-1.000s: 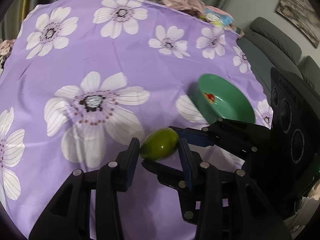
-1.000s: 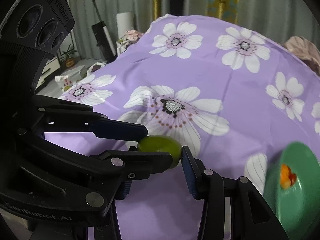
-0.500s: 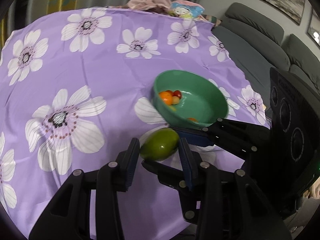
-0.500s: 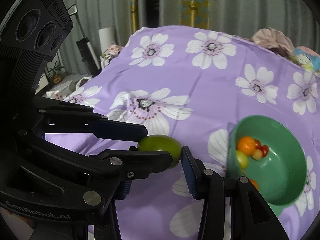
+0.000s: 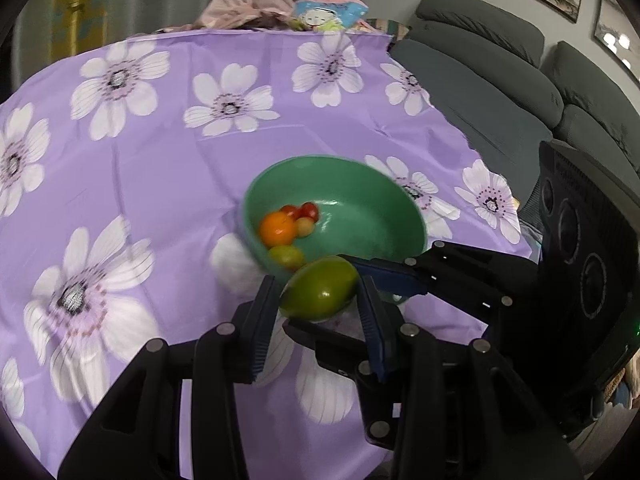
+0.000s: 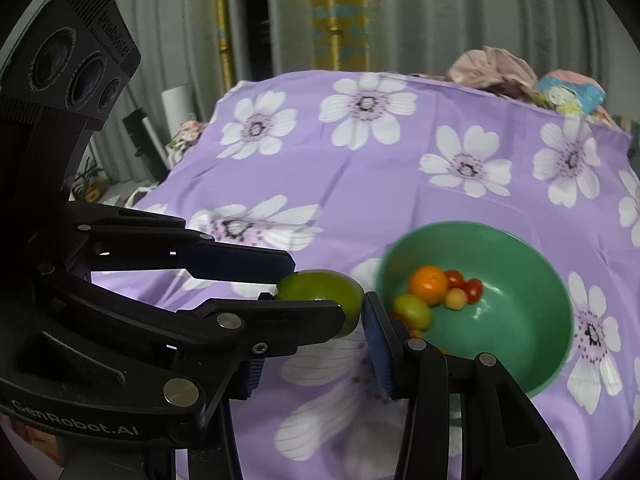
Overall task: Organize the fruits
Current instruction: 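Lift and carry the green fruit with both grippers into the bowl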
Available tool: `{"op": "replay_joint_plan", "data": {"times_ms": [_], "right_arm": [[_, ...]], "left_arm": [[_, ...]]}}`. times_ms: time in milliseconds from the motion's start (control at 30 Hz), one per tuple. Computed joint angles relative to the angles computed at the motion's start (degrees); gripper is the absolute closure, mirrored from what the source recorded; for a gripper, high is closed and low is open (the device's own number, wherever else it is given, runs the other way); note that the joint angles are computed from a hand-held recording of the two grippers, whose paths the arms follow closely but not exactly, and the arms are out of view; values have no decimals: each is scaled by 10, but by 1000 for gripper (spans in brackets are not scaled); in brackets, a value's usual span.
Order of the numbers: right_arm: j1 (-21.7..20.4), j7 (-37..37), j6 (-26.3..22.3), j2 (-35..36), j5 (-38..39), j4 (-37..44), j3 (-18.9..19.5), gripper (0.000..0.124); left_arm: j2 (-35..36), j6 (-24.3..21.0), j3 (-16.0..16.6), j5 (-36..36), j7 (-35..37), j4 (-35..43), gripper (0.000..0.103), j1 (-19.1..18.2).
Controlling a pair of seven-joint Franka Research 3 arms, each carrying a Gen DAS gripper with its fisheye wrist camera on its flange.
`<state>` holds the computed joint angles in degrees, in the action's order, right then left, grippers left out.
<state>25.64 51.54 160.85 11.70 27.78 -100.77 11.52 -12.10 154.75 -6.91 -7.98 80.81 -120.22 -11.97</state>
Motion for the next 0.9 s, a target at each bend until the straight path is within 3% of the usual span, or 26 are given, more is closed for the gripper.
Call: {"op": "replay_joint_plan", "data": {"times_ms": [200, 533, 900], "right_arm": [[-7, 38, 1, 22, -31, 33, -20, 78], [-11, 113, -44, 87, -110, 110, -47, 78], [-6, 158, -82, 112, -174, 145, -61, 78]], "left_arm": [[76, 1, -7, -30, 49, 79, 63, -3], [168, -29, -41, -63, 89, 167, 64, 31], [195, -40, -60, -82, 100, 186, 64, 50]]}}
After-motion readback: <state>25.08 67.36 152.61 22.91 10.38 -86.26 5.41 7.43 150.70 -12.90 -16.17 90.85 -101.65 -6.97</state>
